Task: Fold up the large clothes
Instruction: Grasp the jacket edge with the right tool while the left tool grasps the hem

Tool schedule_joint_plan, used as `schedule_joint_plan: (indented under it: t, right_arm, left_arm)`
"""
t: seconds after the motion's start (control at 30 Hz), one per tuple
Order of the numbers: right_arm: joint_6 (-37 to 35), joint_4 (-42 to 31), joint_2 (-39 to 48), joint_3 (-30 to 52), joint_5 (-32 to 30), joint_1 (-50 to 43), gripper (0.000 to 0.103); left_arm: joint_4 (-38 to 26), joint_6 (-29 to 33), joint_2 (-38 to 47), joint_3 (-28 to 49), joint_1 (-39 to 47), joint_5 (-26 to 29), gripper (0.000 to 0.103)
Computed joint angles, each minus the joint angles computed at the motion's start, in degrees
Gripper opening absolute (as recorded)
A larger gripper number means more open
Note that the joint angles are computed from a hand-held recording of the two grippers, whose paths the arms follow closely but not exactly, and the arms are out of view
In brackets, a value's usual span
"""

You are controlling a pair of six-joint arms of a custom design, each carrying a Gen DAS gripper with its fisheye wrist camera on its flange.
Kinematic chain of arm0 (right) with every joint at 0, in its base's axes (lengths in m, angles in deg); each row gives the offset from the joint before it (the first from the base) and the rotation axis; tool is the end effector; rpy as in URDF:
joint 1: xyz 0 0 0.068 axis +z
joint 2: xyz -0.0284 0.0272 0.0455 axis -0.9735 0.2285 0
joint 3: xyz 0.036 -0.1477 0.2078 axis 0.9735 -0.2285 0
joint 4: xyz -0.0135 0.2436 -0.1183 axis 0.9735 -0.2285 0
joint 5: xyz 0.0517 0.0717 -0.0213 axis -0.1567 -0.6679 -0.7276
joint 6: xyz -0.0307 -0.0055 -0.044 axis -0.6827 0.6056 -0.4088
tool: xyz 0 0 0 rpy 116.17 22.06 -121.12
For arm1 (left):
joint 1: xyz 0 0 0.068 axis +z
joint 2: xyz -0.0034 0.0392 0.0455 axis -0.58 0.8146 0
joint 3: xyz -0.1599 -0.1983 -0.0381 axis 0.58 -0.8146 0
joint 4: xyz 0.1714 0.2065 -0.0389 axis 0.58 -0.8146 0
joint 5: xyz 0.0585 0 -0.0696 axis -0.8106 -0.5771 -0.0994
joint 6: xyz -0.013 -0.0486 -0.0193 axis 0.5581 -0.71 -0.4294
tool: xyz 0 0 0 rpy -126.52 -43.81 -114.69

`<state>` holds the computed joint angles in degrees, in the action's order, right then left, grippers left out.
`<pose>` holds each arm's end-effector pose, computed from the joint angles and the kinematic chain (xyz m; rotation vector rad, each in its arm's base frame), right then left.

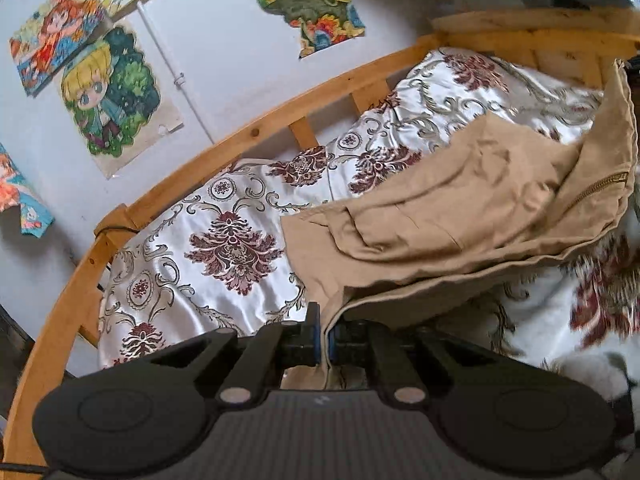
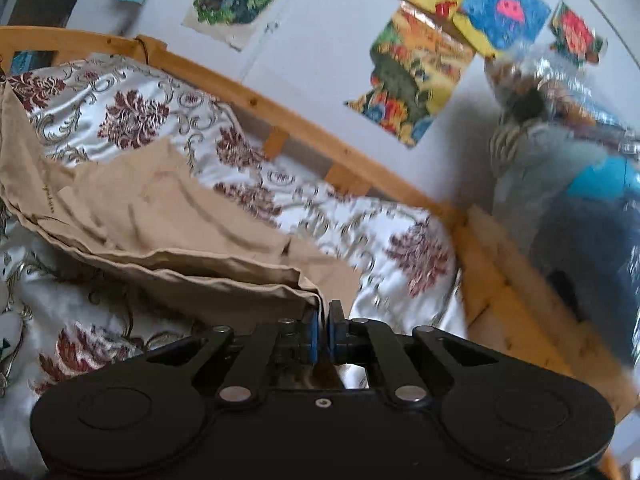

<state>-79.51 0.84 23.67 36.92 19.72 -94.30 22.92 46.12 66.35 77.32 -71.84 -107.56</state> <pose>0.3155 -0.0788 0.2462 -0.8980 1.7785 -0.1557 0.1854 -0.1065 0.2571 0.1917 2.2008 0.4821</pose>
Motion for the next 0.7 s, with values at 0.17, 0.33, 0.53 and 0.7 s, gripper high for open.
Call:
schedule_joint_plan:
  t: [0.17, 0.33, 0.53, 0.7]
  right_arm:
    - [3.2, 9.04, 14.68, 9.98, 11.61, 8.63, 0.006]
    - [12.89, -4.11, 37.37, 36.94, 18.69, 13.48, 0.007]
    - [18.28, -15.89, 57.84, 63.08, 23.46, 16.92, 0.01]
    - [18.39, -20.59, 65.66, 72.77, 24.34, 17.46, 0.015]
  left_arm:
    - [11.12, 7.09, 12.63, 5.26, 9.72, 1.98, 0.004]
    - [16.29, 14.11, 30.77, 16.96, 17.68, 5.1, 0.005]
    - [18.54, 18.21, 52.01, 31.74, 23.66, 7.45, 0.005]
    - [11.38, 10.99, 63.91, 42.93, 27.18, 10.69, 0.026]
